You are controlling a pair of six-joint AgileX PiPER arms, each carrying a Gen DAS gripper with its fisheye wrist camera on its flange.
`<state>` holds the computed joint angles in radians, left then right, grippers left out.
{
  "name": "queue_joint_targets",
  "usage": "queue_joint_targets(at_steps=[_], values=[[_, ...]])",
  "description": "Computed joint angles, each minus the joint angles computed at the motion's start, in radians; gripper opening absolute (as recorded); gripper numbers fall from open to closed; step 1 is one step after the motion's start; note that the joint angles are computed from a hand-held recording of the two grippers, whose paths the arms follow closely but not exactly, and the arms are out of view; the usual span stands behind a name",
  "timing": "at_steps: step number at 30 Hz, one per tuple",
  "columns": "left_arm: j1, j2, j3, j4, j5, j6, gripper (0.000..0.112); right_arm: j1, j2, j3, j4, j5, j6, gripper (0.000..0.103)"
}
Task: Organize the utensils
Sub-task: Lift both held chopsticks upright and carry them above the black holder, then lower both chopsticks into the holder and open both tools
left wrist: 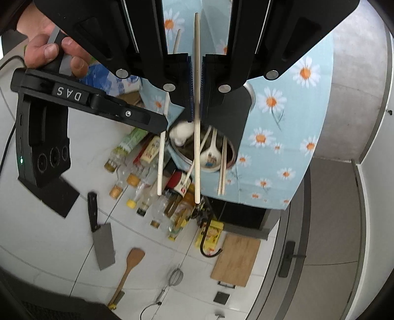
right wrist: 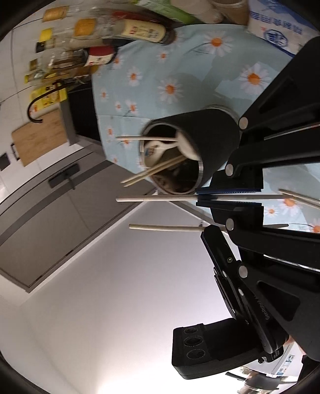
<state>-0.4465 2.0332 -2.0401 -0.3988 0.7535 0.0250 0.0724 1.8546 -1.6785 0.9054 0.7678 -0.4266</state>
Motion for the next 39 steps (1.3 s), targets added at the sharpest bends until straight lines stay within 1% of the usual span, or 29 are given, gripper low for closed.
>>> queue_joint_targets(at_steps=[3, 5, 8, 11, 14, 18, 21, 23, 25, 26, 28, 30, 33, 34, 36, 37, 39], values=[[0.003, 0.032, -0.073, 0.020, 0.008, -0.011, 0.004, -0.014, 0.009, -0.037, 0.002, 0.002, 0.000, 0.006], [0.008, 0.054, -0.121, 0.028, 0.011, -0.021, 0.004, -0.021, 0.003, -0.041, 0.007, -0.013, -0.010, 0.006], [0.017, 0.084, -0.188, -0.001, 0.007, -0.007, 0.004, -0.035, 0.006, -0.059, 0.031, -0.037, -0.039, 0.006], [0.016, 0.100, -0.230, -0.019, -0.038, 0.022, 0.004, -0.045, 0.011, -0.078, 0.068, -0.063, -0.062, 0.006], [0.019, 0.143, -0.320, -0.040, -0.040, 0.034, 0.004, -0.051, 0.015, -0.099, 0.102, -0.098, -0.084, 0.006], [0.020, 0.174, -0.385, -0.072, -0.071, 0.062, 0.004, -0.062, 0.020, -0.120, 0.175, -0.138, -0.130, 0.006], [0.017, 0.195, -0.423, -0.084, -0.109, 0.092, 0.004, -0.068, 0.030, -0.148, 0.196, -0.151, -0.147, 0.006], [0.017, 0.218, -0.460, -0.085, -0.119, 0.100, 0.004, -0.078, 0.036, -0.155, 0.254, -0.150, -0.192, 0.006], [0.018, 0.248, -0.512, -0.084, -0.110, 0.092, 0.004, -0.084, 0.034, -0.152, 0.311, -0.171, -0.238, 0.006], [0.018, 0.260, -0.524, -0.086, -0.121, 0.095, 0.004, -0.085, 0.031, -0.145, 0.345, -0.184, -0.267, 0.006], [0.021, 0.276, -0.539, -0.101, -0.135, 0.114, 0.004, -0.088, 0.029, -0.134, 0.421, -0.210, -0.336, 0.006], [0.017, 0.285, -0.539, -0.090, -0.154, 0.108, 0.004, -0.088, 0.033, -0.136, 0.450, -0.223, -0.367, 0.006], [0.016, 0.279, -0.496, -0.099, -0.213, 0.128, 0.004, -0.083, 0.043, -0.138, 0.465, -0.247, -0.389, 0.006], [0.014, 0.265, -0.451, -0.124, -0.256, 0.165, 0.004, -0.080, 0.047, -0.138, 0.460, -0.254, -0.392, 0.006], [0.013, 0.259, -0.413, -0.154, -0.295, 0.207, 0.004, -0.073, 0.062, -0.141, 0.453, -0.273, -0.397, 0.006], [0.011, 0.263, -0.406, -0.141, -0.308, 0.200, 0.004, -0.070, 0.068, -0.138, 0.462, -0.279, -0.406, 0.006], [0.007, 0.284, -0.426, -0.049, -0.308, 0.107, 0.004, -0.056, 0.079, -0.132, 0.453, -0.312, -0.423, 0.006]])
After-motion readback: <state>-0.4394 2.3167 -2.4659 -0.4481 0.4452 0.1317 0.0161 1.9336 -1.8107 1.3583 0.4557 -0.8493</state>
